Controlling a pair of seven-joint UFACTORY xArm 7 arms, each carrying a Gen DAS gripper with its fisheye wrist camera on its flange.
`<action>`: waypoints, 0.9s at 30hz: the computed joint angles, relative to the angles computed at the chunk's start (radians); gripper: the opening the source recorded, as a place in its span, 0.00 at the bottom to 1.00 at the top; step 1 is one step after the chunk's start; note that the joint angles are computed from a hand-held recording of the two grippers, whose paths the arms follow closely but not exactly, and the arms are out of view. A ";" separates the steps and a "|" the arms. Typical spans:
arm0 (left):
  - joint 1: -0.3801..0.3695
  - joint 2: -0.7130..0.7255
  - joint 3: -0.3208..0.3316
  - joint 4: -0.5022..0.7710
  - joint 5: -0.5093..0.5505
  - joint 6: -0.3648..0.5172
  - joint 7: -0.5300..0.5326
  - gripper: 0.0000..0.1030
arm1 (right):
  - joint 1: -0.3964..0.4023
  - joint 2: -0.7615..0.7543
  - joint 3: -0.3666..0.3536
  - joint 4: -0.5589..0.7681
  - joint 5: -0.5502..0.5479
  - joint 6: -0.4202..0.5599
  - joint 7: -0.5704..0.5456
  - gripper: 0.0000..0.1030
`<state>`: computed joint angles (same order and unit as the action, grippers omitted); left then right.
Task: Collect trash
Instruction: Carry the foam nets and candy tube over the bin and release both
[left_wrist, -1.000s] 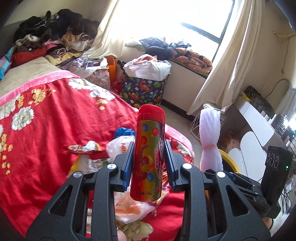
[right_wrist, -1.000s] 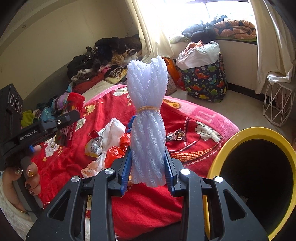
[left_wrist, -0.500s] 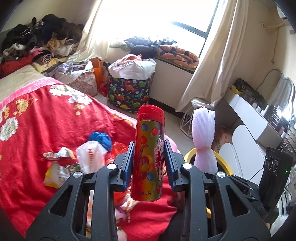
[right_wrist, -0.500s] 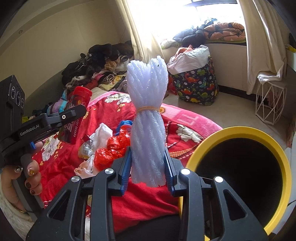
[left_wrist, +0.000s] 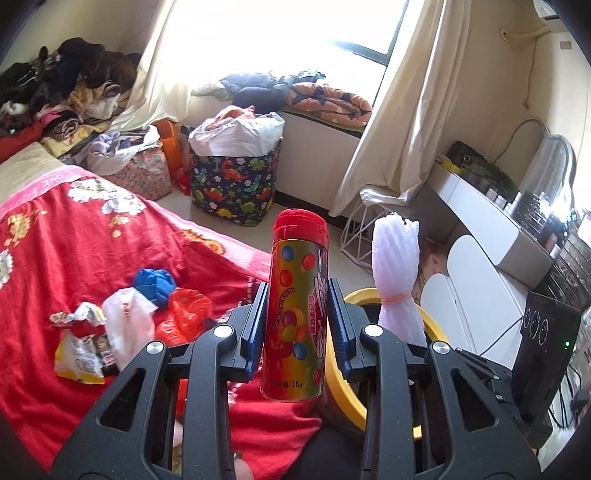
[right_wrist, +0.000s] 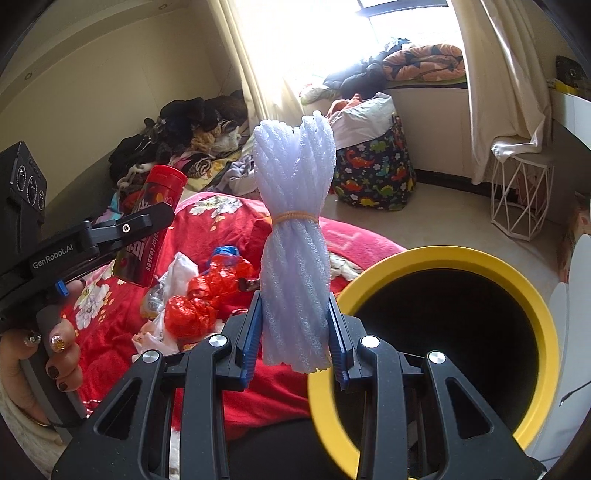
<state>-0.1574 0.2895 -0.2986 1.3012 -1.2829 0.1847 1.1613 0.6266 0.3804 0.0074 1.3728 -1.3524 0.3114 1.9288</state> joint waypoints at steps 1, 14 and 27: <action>-0.003 0.000 -0.001 0.000 0.001 0.000 0.000 0.23 | 0.001 -0.010 -0.004 -0.013 -0.008 0.000 0.014 0.30; -0.033 0.031 -0.038 0.021 0.041 -0.013 -0.020 0.23 | -0.077 -0.113 0.047 -0.156 -0.110 0.050 0.178 0.30; -0.050 0.073 -0.075 0.040 0.140 0.003 -0.081 0.23 | -0.139 -0.166 0.095 -0.253 -0.127 0.090 0.250 0.30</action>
<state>-0.2069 0.3628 -0.3731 1.3413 -1.1425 0.1881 1.0801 0.4877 0.2139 0.1020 1.1194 -1.4789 0.4012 2.1787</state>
